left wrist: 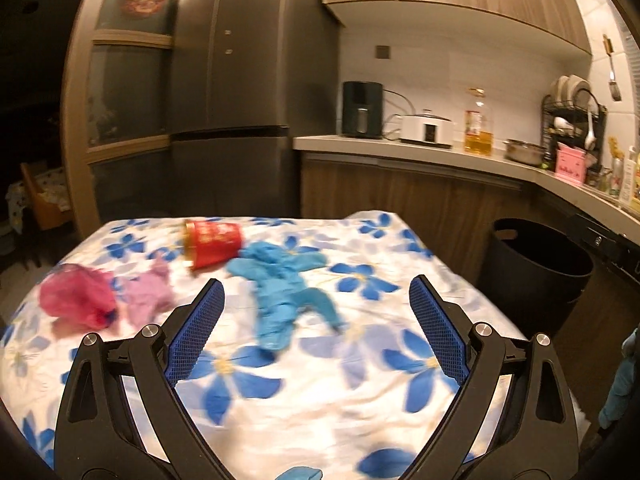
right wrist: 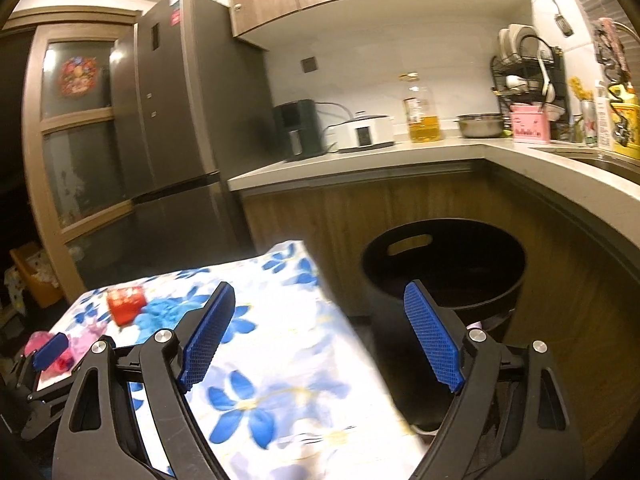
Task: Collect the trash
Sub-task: 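Move both open tools back over the table, then grasp the pink plastic bag with the left gripper while the right grasps the blue glove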
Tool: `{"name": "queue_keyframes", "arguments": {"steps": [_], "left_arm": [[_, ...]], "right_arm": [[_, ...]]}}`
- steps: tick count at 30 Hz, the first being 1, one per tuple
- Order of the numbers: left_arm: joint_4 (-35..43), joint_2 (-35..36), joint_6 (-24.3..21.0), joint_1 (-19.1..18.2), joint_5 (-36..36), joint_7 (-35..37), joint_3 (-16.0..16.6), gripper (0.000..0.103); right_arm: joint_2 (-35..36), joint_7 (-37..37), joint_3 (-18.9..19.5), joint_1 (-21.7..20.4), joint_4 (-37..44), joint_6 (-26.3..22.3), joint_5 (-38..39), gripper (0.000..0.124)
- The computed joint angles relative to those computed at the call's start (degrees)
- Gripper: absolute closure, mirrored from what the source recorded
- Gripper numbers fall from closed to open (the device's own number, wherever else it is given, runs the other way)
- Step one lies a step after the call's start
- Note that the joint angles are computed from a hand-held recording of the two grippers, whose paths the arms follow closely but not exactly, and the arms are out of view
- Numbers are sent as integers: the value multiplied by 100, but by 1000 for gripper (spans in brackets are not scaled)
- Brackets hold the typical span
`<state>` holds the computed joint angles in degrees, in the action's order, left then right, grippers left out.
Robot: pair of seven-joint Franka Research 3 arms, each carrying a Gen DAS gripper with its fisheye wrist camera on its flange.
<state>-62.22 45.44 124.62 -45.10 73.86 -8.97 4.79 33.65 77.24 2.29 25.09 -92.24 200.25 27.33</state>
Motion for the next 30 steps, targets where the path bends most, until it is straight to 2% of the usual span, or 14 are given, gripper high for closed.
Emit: {"name": "queue_keyframes", "arguments": {"steps": [3,10,17,22,26,30], "left_arm": [[-642,-409,-204,-39,148,-361,24,11],[-1804,-1178,-756,145,511,-987,-289,11],[-2727,-1800,-1253,527,674,-1451,-658,11],[-3320,-2213,-1558,886,712,-1722,-908,11],[-3712,-2499,-1501,1280,713,-1888,-1082,11],[-3879,-2588,-1168,1641,672,-1833,-1186,11]], "right_arm": [[28,13,93,36,15,-4,-63,40],[209,73,148,222,274,-286,-224,40],[487,120,169,398,678,-540,-422,40],[719,157,11,651,1016,-691,-495,40],[924,205,-175,862,1360,-842,-521,40],[1203,319,-454,1116,1821,-988,-552,40]]}}
